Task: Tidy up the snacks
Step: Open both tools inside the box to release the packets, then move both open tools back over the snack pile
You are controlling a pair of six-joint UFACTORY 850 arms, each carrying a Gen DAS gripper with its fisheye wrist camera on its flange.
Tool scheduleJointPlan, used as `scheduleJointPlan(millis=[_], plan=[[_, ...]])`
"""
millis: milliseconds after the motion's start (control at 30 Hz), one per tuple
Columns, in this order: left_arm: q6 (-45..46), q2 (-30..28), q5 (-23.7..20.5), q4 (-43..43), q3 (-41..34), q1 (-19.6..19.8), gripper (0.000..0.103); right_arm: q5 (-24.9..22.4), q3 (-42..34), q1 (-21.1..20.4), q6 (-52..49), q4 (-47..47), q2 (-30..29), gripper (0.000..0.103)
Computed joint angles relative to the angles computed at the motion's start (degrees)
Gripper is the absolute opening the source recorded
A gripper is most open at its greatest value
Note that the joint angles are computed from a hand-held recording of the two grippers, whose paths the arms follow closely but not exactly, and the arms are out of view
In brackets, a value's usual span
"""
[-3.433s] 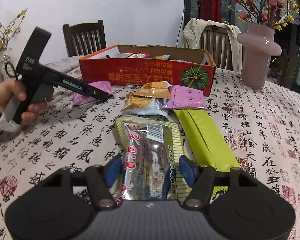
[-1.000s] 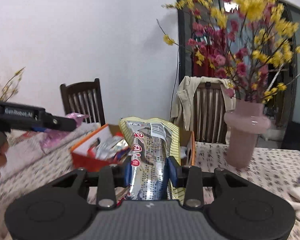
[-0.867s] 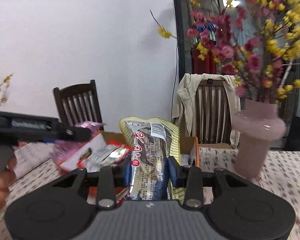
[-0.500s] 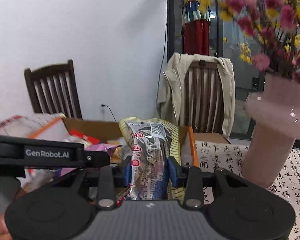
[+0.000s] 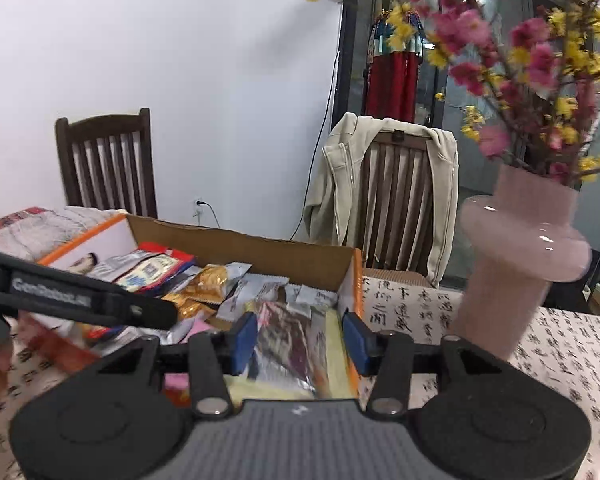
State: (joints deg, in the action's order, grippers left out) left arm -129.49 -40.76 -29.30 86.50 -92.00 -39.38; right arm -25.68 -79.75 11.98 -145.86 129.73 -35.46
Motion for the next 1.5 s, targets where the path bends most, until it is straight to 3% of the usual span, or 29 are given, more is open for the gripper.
scheduleJointPlan(millis=[167,267,500,767,1167,1367,1500], plan=[[7.8,5.4,-12.8,-4.0,7.2,-6.2,0.071,-4.5,10.7,-2.6,-0.9,-0.1,9.5,0.052],[9.8,8.7,-17.8,-7.0,11.9,-10.2,0.071,-8.1,18.5,-4.7,0.2,-1.3,15.9,0.055],[-2.6,18.1,-26.1,-7.3,25.3,-21.8,0.075,-16.6,36.3,-10.1,-0.4,-3.3,30.1,0.06],[-8.9,18.2,-35.6,-14.5,28.0,-34.3,0.076,-20.9,53.1,-17.2,1.7,-8.9,44.7,0.062],[-12.9,14.7,-41.3,-24.2,26.3,-44.5,0.077,-24.1,67.6,-28.9,10.6,-24.7,60.3,0.064],[-11.7,14.1,-41.7,-22.8,25.0,-45.9,0.077,-27.8,71.2,-34.8,13.0,-31.1,66.9,0.067],[-11.3,13.5,-40.5,-22.0,24.2,-45.5,0.077,-28.4,72.0,-37.4,13.9,-33.0,67.6,0.067]])
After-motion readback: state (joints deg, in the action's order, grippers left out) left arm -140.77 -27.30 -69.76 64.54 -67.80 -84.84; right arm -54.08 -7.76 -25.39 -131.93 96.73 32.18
